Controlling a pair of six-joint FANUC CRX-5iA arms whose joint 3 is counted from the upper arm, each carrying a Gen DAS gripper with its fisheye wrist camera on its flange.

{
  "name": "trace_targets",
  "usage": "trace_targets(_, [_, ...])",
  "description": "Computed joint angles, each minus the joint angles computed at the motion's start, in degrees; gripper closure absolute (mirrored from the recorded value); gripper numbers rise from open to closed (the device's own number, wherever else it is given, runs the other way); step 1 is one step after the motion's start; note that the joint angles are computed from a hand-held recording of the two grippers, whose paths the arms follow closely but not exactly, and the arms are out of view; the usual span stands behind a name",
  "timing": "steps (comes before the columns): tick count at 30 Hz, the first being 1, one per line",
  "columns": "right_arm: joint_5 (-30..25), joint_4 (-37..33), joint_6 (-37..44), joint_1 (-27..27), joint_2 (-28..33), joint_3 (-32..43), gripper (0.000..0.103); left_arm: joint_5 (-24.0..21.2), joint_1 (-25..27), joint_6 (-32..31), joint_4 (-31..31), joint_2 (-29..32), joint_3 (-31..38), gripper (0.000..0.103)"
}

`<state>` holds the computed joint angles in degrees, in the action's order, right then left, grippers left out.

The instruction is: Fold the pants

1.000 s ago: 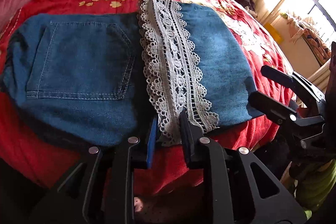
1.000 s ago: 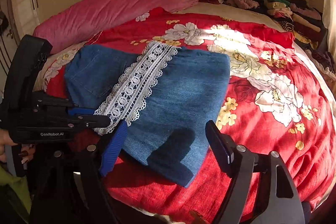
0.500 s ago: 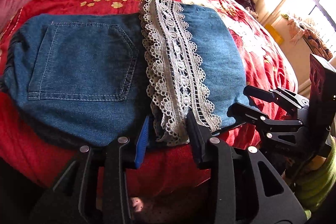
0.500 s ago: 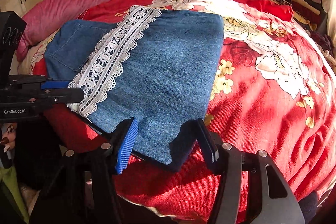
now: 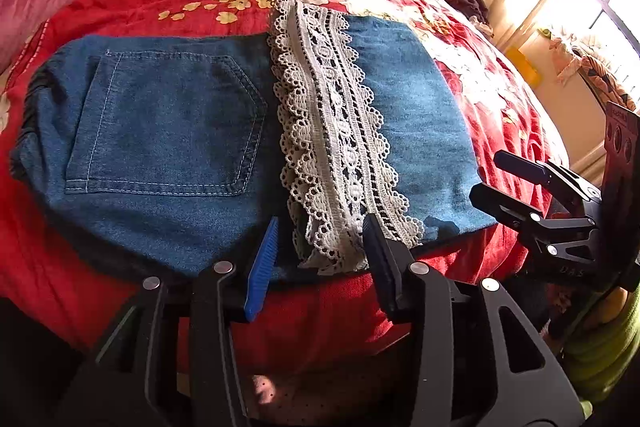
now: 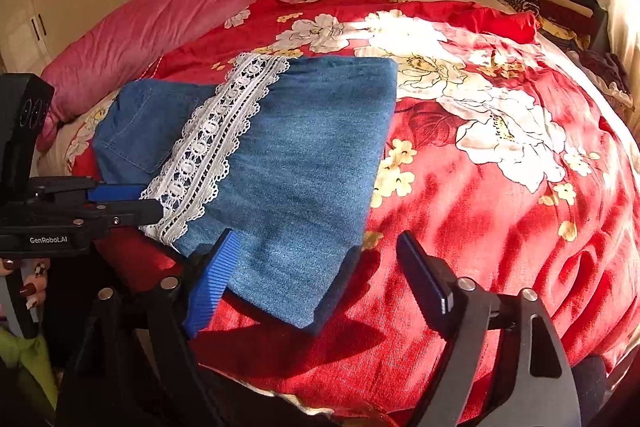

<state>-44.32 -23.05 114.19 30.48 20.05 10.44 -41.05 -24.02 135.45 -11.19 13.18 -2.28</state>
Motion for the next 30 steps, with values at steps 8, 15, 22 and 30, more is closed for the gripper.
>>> trace_targets(8, [2.2, 0.5, -0.5, 0.1, -1.1, -1.3, 0.009, -1.1, -0.6, 1.4, -1.6, -0.4, 0.7, 0.050])
trace_targets(15, [3.8, 0.9, -2.1, -0.1, -1.8, -2.0, 0.007, -3.0, -1.4, 3.8, -4.5, -0.8, 1.7, 0.034])
trace_targets(22, [4.7, 0.6, -3.1, -0.3, -2.4, -2.1, 0.007, -7.0, -3.1, 7.9, -9.8, -1.1, 3.9, 0.013])
trace_targets(30, [5.8, 1.1, -4.1, 0.0, -3.2, -2.4, 0.004, -10.7, -4.5, 11.9, -14.8, -2.1, 5.1, 0.010])
